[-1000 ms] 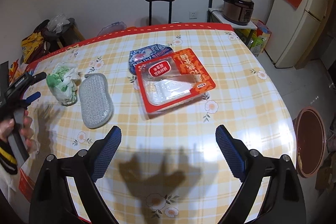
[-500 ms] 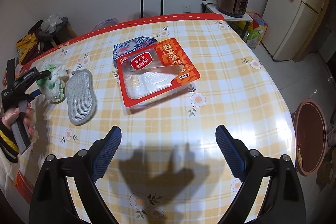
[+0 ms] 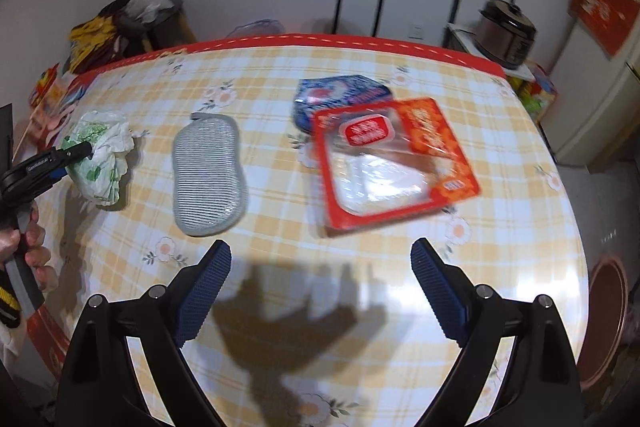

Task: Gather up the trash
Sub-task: 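Grasp the green-and-white plastic bag with the left tool, then grasp the grey mesh sponge with the right tool while the left tool holds the plastic bag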

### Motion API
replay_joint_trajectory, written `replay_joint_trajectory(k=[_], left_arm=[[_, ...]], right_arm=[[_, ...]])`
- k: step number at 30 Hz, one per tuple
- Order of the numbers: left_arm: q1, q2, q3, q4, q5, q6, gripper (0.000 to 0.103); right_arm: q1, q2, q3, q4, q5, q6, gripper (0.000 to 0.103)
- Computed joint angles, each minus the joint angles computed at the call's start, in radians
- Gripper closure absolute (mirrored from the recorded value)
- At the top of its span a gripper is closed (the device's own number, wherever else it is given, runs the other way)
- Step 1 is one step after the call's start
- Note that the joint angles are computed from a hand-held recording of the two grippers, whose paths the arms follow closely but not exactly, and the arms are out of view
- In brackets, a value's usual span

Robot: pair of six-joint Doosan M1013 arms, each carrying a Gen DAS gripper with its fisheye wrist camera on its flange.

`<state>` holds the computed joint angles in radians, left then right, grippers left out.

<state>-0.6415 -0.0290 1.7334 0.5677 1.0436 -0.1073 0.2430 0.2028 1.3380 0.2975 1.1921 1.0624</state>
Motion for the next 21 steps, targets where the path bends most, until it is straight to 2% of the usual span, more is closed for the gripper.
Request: replay_joint_trajectory(k=[4, 8, 12, 16, 21], left_arm=[[-0.046, -0.036, 0.034, 0.037, 0.033, -0.075, 0.055], [-0.082, -0.078, 0.083, 0.068, 0.033, -0.231, 0.055], [-0.109, -0.093, 0.100, 0.082, 0.054, -0.288, 0.055], [-0.133, -0.106, 0.110, 0.098, 0.076, -0.324, 0.054], [-0.161, -0.115, 0.117, 0.113, 0.103, -0.351, 0.054]], right_arm=[[0.036, 0.013, -0.015, 0.053, 0.022, -0.078, 0.011], [0.084, 0.048, -0.047, 0.090, 0.051, -0.138, 0.011], [0.133, 0.089, -0.071, 0.088, 0.052, -0.178, 0.007], [0.192, 0.112, -0.065, -0.004, -0.026, -0.194, 0.005], [0.230, 0.148, -0.078, -0.097, -0.051, -0.128, 0.005]])
